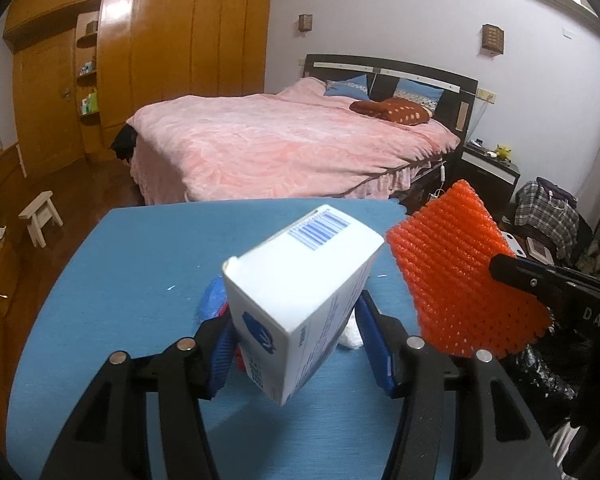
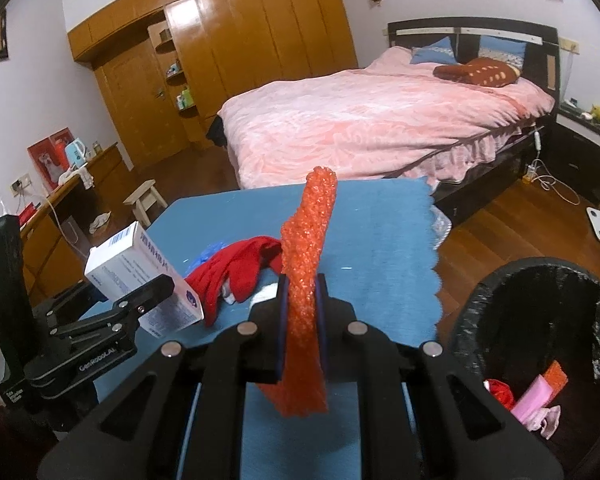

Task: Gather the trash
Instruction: 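Carry the tissue box and orange strip over the bin and open both tools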

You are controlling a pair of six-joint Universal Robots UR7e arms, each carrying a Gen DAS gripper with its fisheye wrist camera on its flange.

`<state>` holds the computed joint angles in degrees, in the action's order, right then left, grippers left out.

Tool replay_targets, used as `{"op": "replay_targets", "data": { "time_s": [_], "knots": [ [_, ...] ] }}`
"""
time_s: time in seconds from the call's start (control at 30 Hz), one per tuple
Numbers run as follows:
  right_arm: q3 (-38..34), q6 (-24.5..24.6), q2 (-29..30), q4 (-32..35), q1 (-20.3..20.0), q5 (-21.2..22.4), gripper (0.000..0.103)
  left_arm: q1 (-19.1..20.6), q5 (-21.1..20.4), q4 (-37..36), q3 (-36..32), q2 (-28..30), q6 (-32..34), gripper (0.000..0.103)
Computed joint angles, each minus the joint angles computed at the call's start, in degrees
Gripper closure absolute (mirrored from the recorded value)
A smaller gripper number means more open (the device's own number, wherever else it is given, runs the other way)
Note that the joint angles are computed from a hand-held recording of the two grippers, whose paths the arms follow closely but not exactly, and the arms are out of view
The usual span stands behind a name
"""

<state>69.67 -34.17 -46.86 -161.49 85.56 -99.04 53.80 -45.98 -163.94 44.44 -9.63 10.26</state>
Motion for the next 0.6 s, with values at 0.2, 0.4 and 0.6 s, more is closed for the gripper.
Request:
{"op": "replay_targets", "data": {
  "time_s": [0.2, 0.4, 0.6],
  "knots": [
    [1.2, 0.2, -1.4, -1.9, -0.7, -0.6, 0.091, -0.8, -0.9, 0.3, -1.6, 1.1, 0.6, 0.047],
    [2.2, 0.3, -3.0, -4.0, -1.4, -1.5, 0.091, -1.7, -2.6, 1.5, -4.9, 3.2, 1.5, 0.047],
    [4.0, 0.6, -5.5, -6.9, -3.0, -2.5, 0.091, -2.7, -4.8, 4.1, -11.3, 7.0, 2.3, 0.047]
  ]
}}
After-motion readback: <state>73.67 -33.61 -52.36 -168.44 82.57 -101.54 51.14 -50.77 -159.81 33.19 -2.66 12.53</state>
